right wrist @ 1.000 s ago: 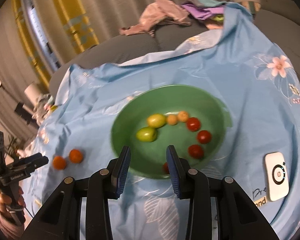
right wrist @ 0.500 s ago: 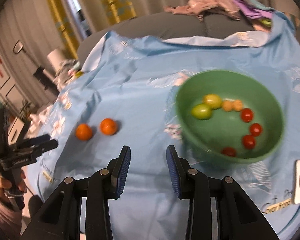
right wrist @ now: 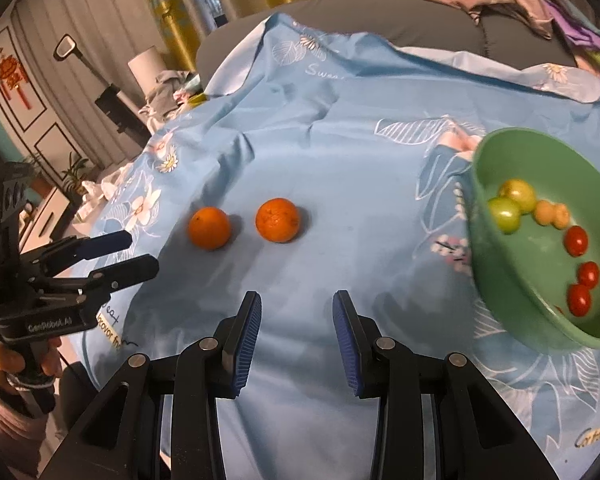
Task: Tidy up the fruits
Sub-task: 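Move both open tools back toward the two oranges on the cloth, then grasp an orange with the left tool while the right tool grasps the other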
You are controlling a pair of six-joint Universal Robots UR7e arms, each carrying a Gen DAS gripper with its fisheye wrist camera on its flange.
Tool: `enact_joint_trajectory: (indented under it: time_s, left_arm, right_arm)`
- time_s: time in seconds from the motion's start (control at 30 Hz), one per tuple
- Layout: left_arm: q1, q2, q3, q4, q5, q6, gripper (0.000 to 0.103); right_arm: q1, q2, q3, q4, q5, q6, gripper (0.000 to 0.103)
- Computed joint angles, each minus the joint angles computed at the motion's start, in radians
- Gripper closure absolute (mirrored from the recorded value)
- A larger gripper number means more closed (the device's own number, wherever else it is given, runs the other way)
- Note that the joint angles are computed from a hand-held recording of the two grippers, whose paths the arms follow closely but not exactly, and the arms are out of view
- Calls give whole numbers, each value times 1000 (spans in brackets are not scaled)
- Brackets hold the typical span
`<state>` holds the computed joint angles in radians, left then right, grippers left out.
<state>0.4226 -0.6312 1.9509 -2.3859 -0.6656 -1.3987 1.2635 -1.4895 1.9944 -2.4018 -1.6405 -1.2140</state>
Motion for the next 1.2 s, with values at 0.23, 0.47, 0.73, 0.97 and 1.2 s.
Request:
enact_joint_trajectory:
  time_s: [0.23, 0.47, 0.73, 0.97, 1.2]
  left_arm:
    - [32, 12, -5, -46, 7, 77, 30]
    - [80, 28, -17, -118, 7, 208, 30]
    - [116, 45, -36, -160, -12, 297, 30]
    - [138, 61, -54, -166, -26, 330, 30]
    - [150, 72, -73, -141, -5, 354, 31]
  right_arm:
    - [33, 59, -6, -28, -34, 26, 66]
    - [82, 136, -16, -80, -52, 43, 66]
    - [108, 199, -39, -120, -82, 61, 66]
    - [112, 236, -58, -135, -98, 78, 47]
    - [123, 276, -77, -142, -106, 93, 47]
